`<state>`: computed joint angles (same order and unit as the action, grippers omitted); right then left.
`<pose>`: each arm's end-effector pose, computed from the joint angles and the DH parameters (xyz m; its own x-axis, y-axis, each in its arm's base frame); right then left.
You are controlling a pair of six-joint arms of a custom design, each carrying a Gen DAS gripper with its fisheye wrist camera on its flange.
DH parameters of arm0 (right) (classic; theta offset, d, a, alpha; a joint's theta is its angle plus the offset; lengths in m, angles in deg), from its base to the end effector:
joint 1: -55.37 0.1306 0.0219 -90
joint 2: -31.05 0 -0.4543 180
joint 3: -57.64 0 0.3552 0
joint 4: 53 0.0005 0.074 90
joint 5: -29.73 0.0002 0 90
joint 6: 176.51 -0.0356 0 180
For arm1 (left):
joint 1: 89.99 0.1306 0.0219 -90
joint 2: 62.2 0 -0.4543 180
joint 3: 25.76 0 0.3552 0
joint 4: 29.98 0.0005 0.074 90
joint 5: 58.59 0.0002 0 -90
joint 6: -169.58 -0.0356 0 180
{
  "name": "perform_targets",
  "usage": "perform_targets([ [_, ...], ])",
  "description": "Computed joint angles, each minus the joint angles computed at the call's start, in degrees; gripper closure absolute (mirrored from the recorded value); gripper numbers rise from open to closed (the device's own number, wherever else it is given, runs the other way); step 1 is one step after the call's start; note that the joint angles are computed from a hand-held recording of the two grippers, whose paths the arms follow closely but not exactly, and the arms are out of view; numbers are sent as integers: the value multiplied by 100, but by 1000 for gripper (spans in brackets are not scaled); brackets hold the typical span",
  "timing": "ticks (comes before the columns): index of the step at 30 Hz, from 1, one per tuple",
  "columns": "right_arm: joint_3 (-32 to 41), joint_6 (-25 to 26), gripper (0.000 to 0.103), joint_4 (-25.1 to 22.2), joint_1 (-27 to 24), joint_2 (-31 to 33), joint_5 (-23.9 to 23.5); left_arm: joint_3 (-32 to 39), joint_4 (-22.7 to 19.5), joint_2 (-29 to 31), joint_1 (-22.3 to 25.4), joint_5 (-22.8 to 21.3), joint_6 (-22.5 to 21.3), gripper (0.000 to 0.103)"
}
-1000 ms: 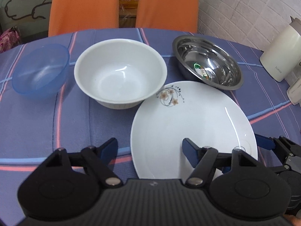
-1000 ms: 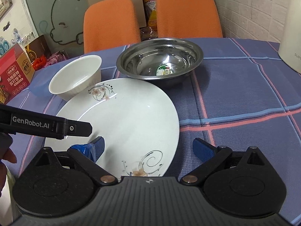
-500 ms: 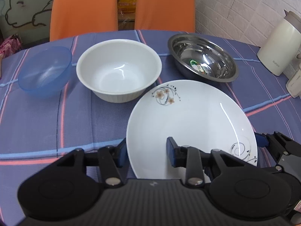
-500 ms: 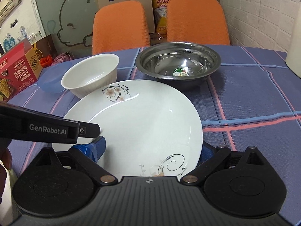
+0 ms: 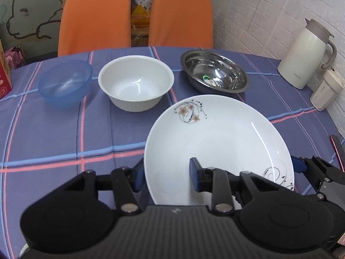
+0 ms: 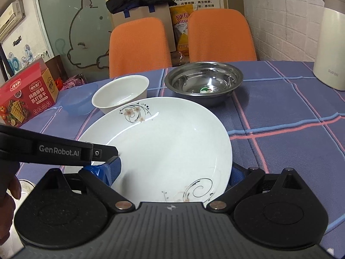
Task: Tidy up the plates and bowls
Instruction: 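Carry the swirl-pattern plate with the left tool onto the plate stack, release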
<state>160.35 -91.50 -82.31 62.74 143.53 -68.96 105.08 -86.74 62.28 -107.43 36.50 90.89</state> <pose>0.6245 0.0857 0.4211 -0.6440 0.0034 -0.7650 -0.1878 0.9687 0.1624 0.6684 -0.2138 0.4600 -0.7899 0.0434 -0.6116 0.2015 0.9605 -0.1920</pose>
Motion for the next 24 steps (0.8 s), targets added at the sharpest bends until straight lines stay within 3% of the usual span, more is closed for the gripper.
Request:
perform_targets([
  [7, -336, -34, 16, 129, 240, -323, 111, -1066, 475, -767, 188, 38, 52, 74],
  [17, -987, -118, 16, 541, 980, -810, 95, -3039, 1389, -2190, 679, -287, -16, 74],
  [24, -1420, -177, 16, 646, 1435, -1013, 120, -3943, 1701, -2775, 943, -370, -102, 75],
])
